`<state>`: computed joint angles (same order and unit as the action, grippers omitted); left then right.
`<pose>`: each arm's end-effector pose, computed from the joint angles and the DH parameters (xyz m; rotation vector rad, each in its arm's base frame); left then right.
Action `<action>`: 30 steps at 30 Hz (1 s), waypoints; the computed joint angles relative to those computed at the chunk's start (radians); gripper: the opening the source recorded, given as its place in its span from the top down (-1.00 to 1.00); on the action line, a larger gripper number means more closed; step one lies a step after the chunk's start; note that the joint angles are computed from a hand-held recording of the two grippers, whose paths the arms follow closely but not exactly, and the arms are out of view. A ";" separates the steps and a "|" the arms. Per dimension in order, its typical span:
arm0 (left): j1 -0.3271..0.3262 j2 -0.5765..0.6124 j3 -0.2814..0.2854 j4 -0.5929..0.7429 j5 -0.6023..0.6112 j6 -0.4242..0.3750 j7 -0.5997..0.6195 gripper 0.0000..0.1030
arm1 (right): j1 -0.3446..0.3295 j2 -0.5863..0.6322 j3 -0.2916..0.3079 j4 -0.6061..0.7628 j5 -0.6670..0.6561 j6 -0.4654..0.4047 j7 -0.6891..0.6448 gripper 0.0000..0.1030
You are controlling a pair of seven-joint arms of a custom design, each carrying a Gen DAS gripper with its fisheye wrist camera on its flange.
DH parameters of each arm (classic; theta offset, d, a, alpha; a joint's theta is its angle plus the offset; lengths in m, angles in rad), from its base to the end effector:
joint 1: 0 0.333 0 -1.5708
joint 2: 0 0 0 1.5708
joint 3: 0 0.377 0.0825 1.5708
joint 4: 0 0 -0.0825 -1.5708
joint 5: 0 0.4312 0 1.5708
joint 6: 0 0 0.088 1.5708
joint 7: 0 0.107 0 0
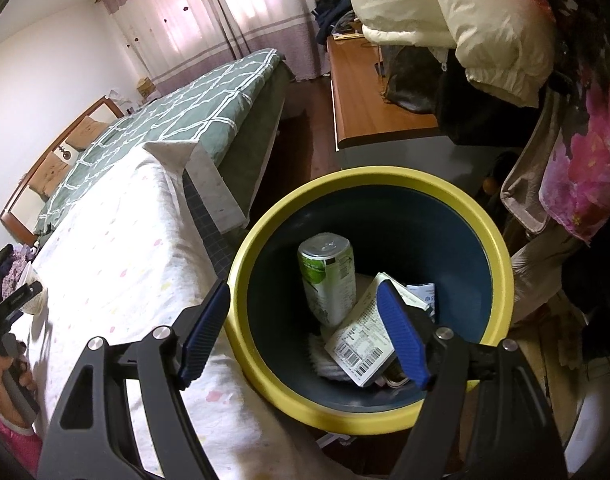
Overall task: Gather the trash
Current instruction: 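Grasp the white paper bowl by its rim with the left gripper, then carry the white bowl with the left gripper and release it into the bin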
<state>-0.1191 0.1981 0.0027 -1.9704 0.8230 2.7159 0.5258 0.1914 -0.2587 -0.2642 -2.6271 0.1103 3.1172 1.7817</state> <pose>0.6746 -0.1055 0.4568 -1.9633 1.5084 -0.5039 0.4793 -0.0478 0.4437 -1.3517 2.0624 -0.5165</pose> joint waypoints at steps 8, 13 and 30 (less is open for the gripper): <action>-0.017 -0.022 0.003 -0.004 0.064 0.013 -0.033 -0.55 | 0.090 -0.022 -0.082 -0.018 0.032 0.037 -0.058 -0.39; -0.033 -0.078 -0.048 -0.042 0.111 0.016 -0.052 -0.55 | 0.051 -0.057 -0.063 -0.045 -0.016 0.041 -0.068 -0.39; -0.243 0.081 -0.254 0.136 -0.299 0.003 0.370 -0.55 | -0.187 -0.325 -0.070 -0.188 -0.151 0.002 -0.102 -0.39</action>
<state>-0.3626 0.2796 -0.2516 -1.8347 0.5239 2.7189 0.8960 0.0044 -0.5834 -0.3338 -2.8151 -0.0402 3.1195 1.6799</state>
